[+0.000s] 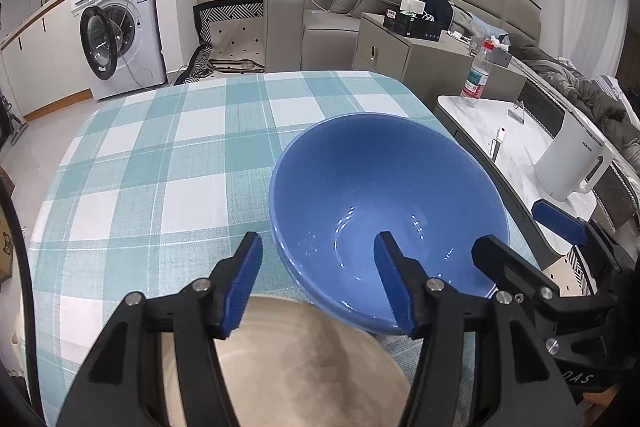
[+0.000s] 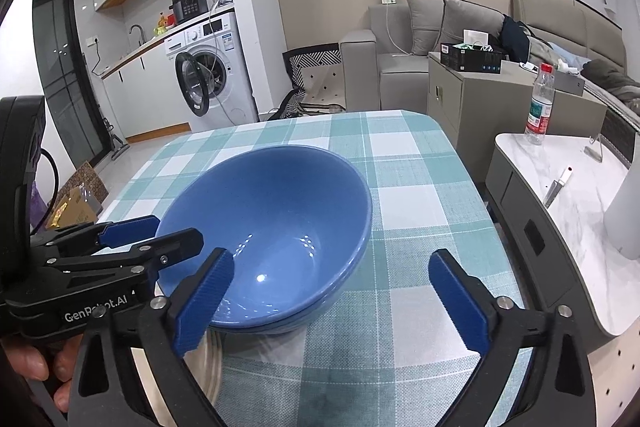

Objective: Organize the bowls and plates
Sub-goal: 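Open both tools to release the bowl, then move both tools to opposite rims of the stacked blue bowls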

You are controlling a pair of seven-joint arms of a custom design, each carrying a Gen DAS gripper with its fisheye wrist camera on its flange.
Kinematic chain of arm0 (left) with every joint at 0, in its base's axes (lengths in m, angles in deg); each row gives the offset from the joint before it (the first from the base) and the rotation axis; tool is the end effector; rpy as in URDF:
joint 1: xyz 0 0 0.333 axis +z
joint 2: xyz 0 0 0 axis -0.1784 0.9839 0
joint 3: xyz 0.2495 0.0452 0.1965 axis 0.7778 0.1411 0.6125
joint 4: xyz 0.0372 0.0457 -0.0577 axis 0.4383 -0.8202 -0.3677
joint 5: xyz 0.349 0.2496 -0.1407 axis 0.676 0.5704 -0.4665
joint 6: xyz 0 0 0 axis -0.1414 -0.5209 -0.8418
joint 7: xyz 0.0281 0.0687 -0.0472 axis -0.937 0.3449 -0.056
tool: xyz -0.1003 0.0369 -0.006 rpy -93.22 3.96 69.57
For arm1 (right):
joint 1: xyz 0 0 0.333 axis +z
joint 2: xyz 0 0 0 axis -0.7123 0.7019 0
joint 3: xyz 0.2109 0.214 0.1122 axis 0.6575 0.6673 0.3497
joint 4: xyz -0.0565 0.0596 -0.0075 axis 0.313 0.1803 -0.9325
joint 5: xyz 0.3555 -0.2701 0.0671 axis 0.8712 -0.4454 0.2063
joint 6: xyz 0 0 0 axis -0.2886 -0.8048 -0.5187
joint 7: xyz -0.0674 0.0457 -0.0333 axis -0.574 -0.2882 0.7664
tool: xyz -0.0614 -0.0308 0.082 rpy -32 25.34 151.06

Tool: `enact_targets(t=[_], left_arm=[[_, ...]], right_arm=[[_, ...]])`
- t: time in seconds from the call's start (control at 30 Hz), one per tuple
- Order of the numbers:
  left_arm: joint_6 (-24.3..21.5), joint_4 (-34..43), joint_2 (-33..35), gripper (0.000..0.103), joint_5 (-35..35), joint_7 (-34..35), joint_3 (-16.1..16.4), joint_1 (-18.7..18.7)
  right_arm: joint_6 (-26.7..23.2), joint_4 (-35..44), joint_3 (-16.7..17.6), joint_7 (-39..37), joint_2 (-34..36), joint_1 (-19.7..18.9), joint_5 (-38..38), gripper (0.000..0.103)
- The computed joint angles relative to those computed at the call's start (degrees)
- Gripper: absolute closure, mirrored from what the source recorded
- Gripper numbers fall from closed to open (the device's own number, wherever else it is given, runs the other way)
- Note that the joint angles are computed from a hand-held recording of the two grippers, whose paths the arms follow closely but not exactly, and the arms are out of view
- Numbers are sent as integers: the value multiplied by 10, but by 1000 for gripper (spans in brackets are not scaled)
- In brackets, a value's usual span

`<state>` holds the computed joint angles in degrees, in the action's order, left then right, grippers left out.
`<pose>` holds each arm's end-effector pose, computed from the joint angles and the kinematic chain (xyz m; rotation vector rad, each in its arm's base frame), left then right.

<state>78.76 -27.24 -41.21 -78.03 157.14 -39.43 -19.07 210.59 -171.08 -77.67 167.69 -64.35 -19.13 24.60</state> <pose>0.6800 -0.2383 0.5252 -1.1916 2.4769 -1.0451 0.5858 0.3614 0.5471 -1.3347 2.0213 -0.8352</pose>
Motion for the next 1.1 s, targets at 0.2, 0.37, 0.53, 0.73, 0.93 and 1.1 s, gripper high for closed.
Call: enact_targets(t=[0.2, 0.37, 0.53, 0.73, 0.93, 1.1], left_arm=[[-17, 13, 11, 43, 26, -29, 5, -2], [-14, 14, 14, 14, 11, -24, 3, 5], [6, 6, 11, 9, -11, 7, -1, 11], [10, 13, 15, 2, -12, 36, -1, 15], [8, 10, 11, 0, -57, 115, -8, 28], [8, 15, 16, 0, -76, 154, -7, 32]], right_arm=[[6, -6, -1, 7, -4, -2, 0, 1], [11, -10, -1, 10, -6, -5, 1, 1], [15, -11, -1, 11, -7, -6, 3, 1], [26, -18, -1, 16, -13, -10, 1, 1], [11, -19, 2, -9, -14, -11, 15, 1], [-19, -8, 2, -53, -12, -11, 32, 1]])
